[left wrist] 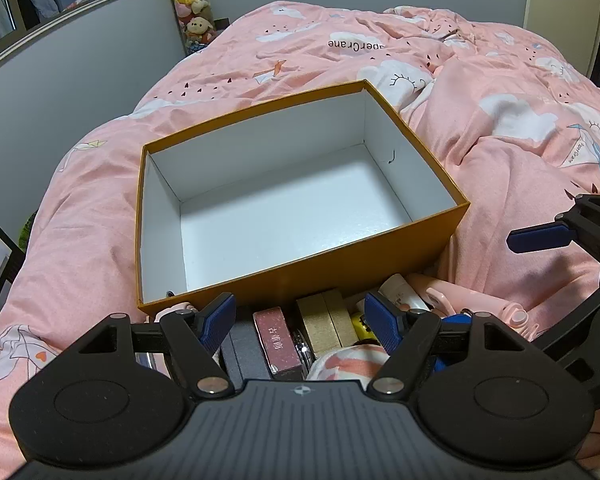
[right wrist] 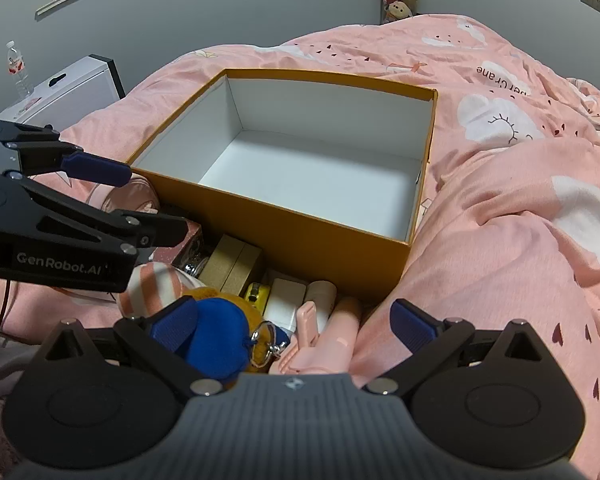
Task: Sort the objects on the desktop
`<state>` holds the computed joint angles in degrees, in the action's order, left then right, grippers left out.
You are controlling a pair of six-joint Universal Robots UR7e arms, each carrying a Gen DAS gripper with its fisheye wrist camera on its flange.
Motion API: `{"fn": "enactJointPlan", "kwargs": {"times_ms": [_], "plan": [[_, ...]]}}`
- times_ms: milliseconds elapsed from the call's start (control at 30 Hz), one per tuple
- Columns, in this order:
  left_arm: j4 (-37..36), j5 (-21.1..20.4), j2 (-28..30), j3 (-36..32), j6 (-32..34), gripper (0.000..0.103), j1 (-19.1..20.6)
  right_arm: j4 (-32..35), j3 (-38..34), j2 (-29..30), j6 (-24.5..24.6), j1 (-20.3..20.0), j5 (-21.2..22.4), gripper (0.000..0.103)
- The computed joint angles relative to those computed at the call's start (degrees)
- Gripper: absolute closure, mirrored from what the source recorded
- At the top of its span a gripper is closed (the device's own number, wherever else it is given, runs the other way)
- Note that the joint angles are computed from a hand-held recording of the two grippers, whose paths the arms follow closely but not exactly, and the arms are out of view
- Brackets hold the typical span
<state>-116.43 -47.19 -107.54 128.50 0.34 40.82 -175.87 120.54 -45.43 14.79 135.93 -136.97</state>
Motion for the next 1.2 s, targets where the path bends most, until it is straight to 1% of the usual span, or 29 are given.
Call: {"fn": "enactJointPlan", "kwargs": {"times_ms": [267, 1200], "plan": [[0.04, 0.03, 0.00, 0.03, -0.10, 0.019, -0.07, -0.36, 0.37, -0.25, 0.30, -0.30, 0.53, 0.001], [0.84, 0.13, -0.50, 0.64, -1.31, 0.019, -1.09, -1.64, 0.95, -0.59, -0.88, -1.30, 2.78, 0.001]]}}
